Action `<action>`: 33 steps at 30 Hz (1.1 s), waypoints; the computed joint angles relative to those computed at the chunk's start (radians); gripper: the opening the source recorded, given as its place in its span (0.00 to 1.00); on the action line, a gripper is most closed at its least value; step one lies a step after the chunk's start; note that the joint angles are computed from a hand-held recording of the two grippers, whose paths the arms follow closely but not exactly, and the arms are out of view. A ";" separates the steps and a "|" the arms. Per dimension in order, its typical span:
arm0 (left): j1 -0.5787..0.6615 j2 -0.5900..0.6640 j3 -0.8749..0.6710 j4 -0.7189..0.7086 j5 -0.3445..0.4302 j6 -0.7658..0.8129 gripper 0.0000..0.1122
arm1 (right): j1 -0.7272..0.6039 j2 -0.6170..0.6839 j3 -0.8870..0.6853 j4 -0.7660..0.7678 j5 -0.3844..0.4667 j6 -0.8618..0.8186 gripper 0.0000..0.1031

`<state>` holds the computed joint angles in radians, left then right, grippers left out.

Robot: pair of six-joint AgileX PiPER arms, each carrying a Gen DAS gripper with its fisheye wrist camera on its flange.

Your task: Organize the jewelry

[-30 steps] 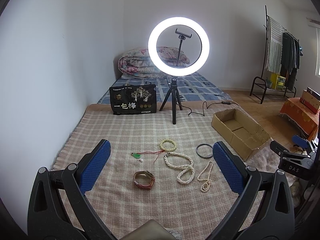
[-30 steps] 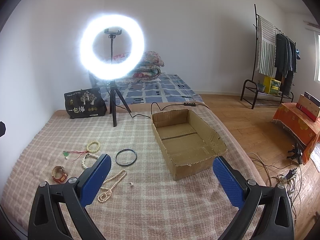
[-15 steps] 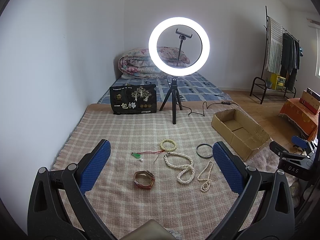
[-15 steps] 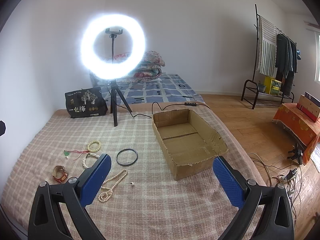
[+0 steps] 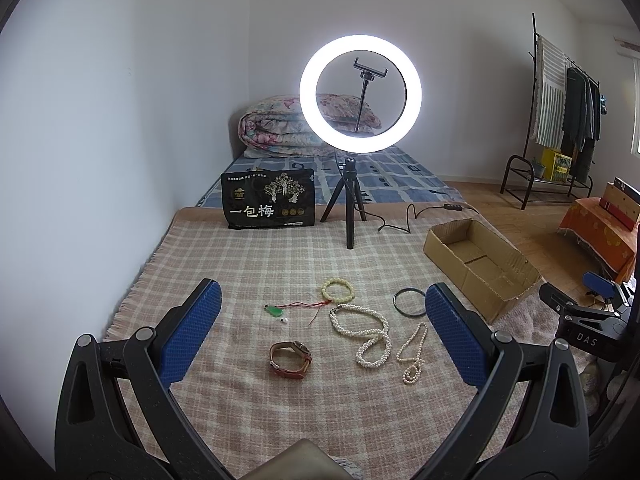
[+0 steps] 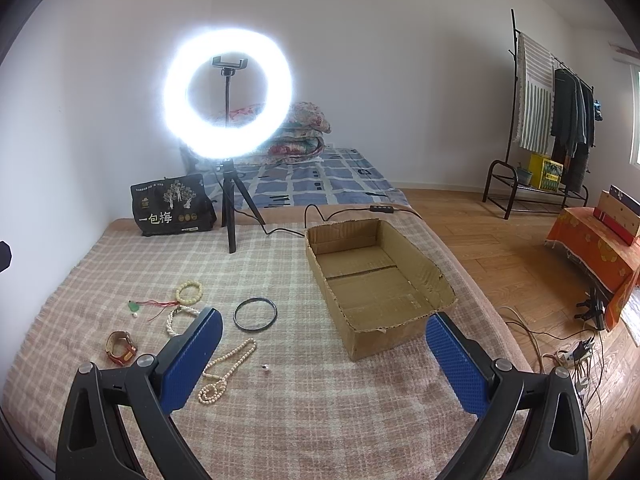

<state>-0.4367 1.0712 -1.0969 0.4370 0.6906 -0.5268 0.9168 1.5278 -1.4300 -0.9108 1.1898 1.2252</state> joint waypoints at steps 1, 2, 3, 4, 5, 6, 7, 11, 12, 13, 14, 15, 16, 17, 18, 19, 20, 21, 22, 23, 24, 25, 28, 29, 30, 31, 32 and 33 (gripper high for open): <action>0.000 -0.001 0.001 -0.001 -0.001 0.001 0.92 | 0.000 0.001 -0.001 0.001 0.000 -0.002 1.00; 0.000 0.000 -0.004 -0.004 0.004 0.004 0.92 | 0.001 0.001 -0.002 0.001 0.001 -0.003 1.00; 0.000 -0.001 0.001 0.000 0.000 0.000 0.92 | 0.003 0.004 -0.005 0.001 0.003 -0.003 1.00; -0.001 -0.001 0.000 0.001 0.001 0.000 0.92 | 0.005 0.007 -0.008 0.001 0.004 -0.004 1.00; 0.001 -0.002 0.004 0.000 -0.004 0.000 0.92 | 0.007 0.010 -0.011 0.002 0.005 -0.005 1.00; 0.001 -0.002 -0.001 -0.001 0.002 0.001 0.92 | 0.007 0.013 -0.015 0.003 0.005 -0.006 1.00; 0.002 -0.002 0.004 -0.001 -0.004 0.001 0.92 | 0.006 0.016 -0.017 0.005 0.003 -0.008 1.00; 0.019 0.001 -0.009 -0.021 0.005 0.025 0.92 | 0.004 0.025 -0.027 0.011 -0.004 -0.014 1.00; 0.028 0.001 -0.009 -0.029 0.005 0.035 0.92 | 0.003 0.026 -0.028 0.013 -0.007 -0.016 1.00; 0.032 0.002 -0.014 -0.032 0.009 0.039 0.92 | 0.003 0.028 -0.031 0.014 -0.011 -0.017 1.00; 0.049 0.000 -0.009 -0.051 0.001 0.059 0.92 | 0.003 0.031 -0.034 0.015 -0.013 -0.019 1.00; 0.072 -0.004 -0.002 -0.072 -0.008 0.082 0.92 | 0.003 0.034 -0.038 0.016 -0.015 -0.021 1.00; 0.094 -0.007 0.008 -0.088 -0.019 0.099 0.92 | 0.004 0.038 -0.042 0.018 -0.018 -0.023 1.00; 0.104 -0.007 0.010 -0.092 -0.021 0.104 0.92 | 0.003 0.041 -0.044 0.020 -0.022 -0.024 1.00; 0.118 -0.006 0.013 -0.100 -0.023 0.114 0.92 | 0.003 0.045 -0.047 0.022 -0.025 -0.026 1.00; 0.133 -0.004 0.019 -0.111 -0.029 0.124 0.92 | 0.002 0.049 -0.052 0.025 -0.028 -0.029 1.00; 0.151 -0.003 0.020 -0.126 -0.032 0.139 0.92 | 0.002 0.052 -0.055 0.028 -0.029 -0.031 1.00; 0.167 -0.003 0.030 -0.134 -0.042 0.147 0.92 | 0.002 0.059 -0.061 0.030 -0.031 -0.033 1.00; 0.183 -0.002 0.031 -0.142 -0.045 0.159 0.92 | 0.001 0.064 -0.066 0.033 -0.035 -0.036 1.00; 0.201 -0.004 0.038 -0.149 -0.053 0.168 0.92 | 0.001 0.069 -0.070 0.036 -0.038 -0.037 1.00; 0.217 -0.004 0.041 -0.151 -0.058 0.172 0.92 | 0.000 0.075 -0.077 0.039 -0.041 -0.040 1.00; 0.236 -0.002 0.045 -0.156 -0.066 0.178 0.92 | 0.001 0.084 -0.086 0.041 -0.041 -0.044 1.00; 0.306 0.002 0.055 -0.206 -0.086 0.233 0.92 | -0.002 0.107 -0.107 0.043 -0.047 -0.052 1.00; 0.331 0.004 0.058 -0.228 -0.092 0.257 0.92 | -0.005 0.113 -0.112 0.046 -0.054 -0.056 1.00; 0.358 0.008 0.060 -0.251 -0.100 0.282 0.92 | -0.010 0.120 -0.115 0.051 -0.065 -0.062 1.00; 0.385 0.011 0.063 -0.278 -0.107 0.312 0.92 | -0.015 0.126 -0.117 0.055 -0.078 -0.064 1.00; 0.407 0.013 0.067 -0.300 -0.112 0.336 0.92 | -0.018 0.133 -0.117 0.055 -0.091 -0.062 1.00; 0.427 0.016 0.070 -0.319 -0.117 0.357 0.92 | -0.022 0.138 -0.116 0.055 -0.108 -0.062 1.00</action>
